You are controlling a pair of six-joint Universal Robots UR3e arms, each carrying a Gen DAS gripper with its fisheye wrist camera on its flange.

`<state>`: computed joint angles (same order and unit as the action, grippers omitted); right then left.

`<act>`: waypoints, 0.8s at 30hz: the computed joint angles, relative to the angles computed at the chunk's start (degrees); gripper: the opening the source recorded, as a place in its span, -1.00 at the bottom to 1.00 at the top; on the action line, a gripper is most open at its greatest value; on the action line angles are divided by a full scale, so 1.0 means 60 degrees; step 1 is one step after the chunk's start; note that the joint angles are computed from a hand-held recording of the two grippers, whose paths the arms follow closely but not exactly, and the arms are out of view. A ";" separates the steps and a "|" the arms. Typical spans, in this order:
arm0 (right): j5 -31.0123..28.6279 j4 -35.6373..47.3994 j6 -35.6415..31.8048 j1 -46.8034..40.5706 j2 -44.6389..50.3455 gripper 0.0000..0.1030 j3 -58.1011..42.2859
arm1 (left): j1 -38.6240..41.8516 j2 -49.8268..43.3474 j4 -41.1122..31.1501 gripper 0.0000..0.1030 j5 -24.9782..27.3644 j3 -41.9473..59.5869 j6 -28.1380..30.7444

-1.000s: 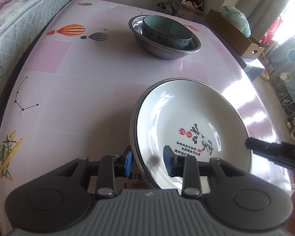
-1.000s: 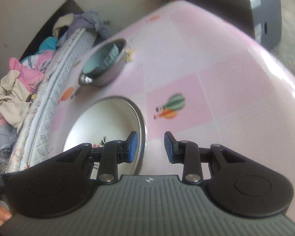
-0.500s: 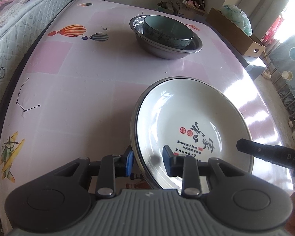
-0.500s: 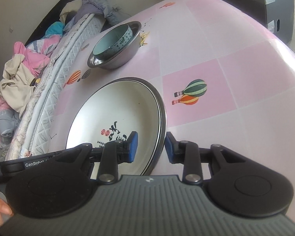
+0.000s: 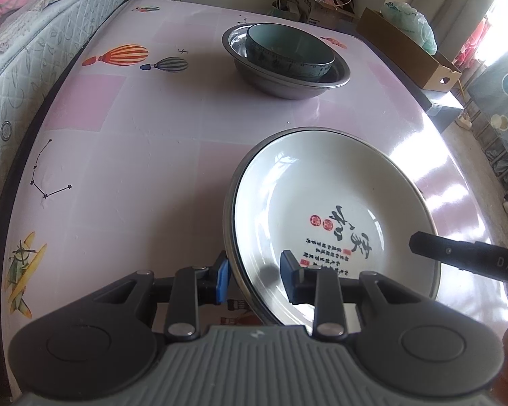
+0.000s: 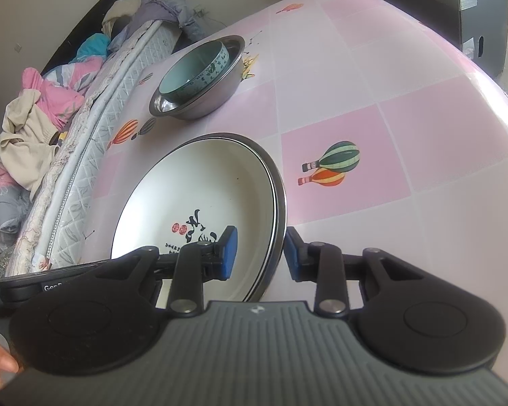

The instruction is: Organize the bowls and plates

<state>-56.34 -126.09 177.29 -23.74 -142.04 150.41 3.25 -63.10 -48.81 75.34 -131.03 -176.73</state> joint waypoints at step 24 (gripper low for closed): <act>0.0474 0.1386 -0.0654 -0.0743 -0.1029 -0.41 0.0067 | -0.0082 0.0183 0.0014 0.10 0.0336 0.0038 0.0049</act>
